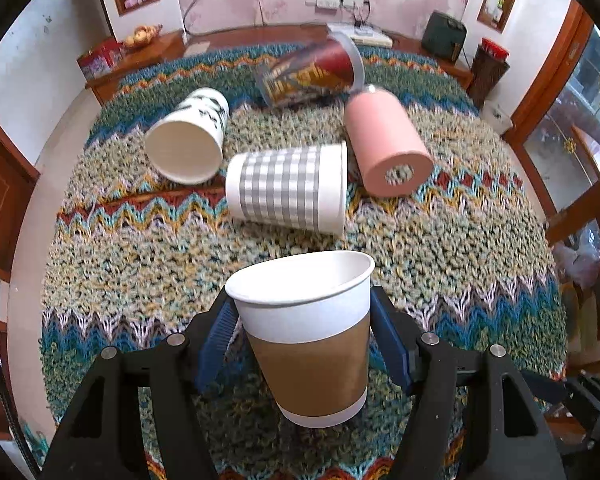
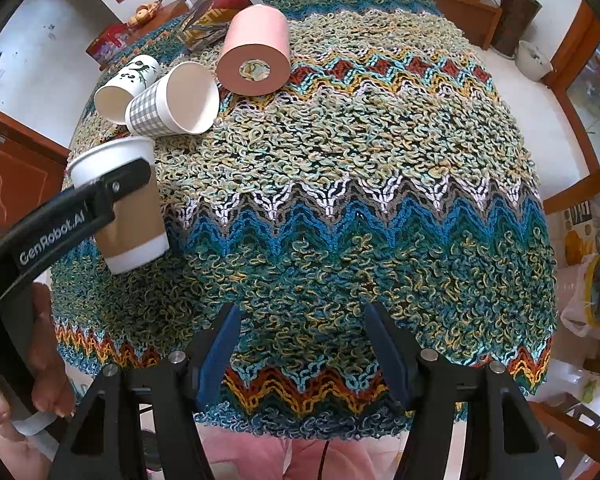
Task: Flip cup upright
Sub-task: 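Rotate the left tool to turn the cup's open rim upward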
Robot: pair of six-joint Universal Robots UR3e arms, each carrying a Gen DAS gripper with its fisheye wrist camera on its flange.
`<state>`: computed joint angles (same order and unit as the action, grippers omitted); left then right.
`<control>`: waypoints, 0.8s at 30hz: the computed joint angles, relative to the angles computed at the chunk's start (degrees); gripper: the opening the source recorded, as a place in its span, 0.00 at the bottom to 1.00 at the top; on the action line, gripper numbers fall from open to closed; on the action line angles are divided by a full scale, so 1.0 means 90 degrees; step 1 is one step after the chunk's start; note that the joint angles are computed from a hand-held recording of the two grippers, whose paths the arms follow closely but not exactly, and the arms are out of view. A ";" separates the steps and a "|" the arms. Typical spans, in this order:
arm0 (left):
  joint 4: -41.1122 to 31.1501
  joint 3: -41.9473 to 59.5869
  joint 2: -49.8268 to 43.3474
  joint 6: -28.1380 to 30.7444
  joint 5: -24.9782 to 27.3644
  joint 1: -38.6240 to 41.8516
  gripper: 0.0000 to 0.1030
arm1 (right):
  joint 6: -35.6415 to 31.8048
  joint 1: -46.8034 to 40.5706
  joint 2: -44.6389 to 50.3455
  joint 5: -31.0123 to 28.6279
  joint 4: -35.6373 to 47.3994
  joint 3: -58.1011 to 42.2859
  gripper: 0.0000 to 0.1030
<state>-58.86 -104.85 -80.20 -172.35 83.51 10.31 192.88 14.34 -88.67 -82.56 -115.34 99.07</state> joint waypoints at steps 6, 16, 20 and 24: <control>0.1190 -0.0737 0.0312 0.0004 -0.0040 0.0068 0.67 | 0.0145 0.0082 0.0061 -0.0067 -0.0381 0.0124 0.64; 0.3033 -0.2359 0.0898 0.0278 -0.0400 0.0511 0.67 | 0.0166 0.0175 0.0102 -0.0111 -0.0572 0.0198 0.64; 0.3149 -0.2808 0.1228 0.0435 -0.0565 0.0688 0.67 | 0.0157 0.0198 0.0174 -0.0115 -0.0596 0.0173 0.64; 0.3181 -0.3017 0.1531 0.0613 -0.0582 0.0689 0.68 | 0.0144 0.0221 0.0286 -0.0123 -0.0634 0.0127 0.64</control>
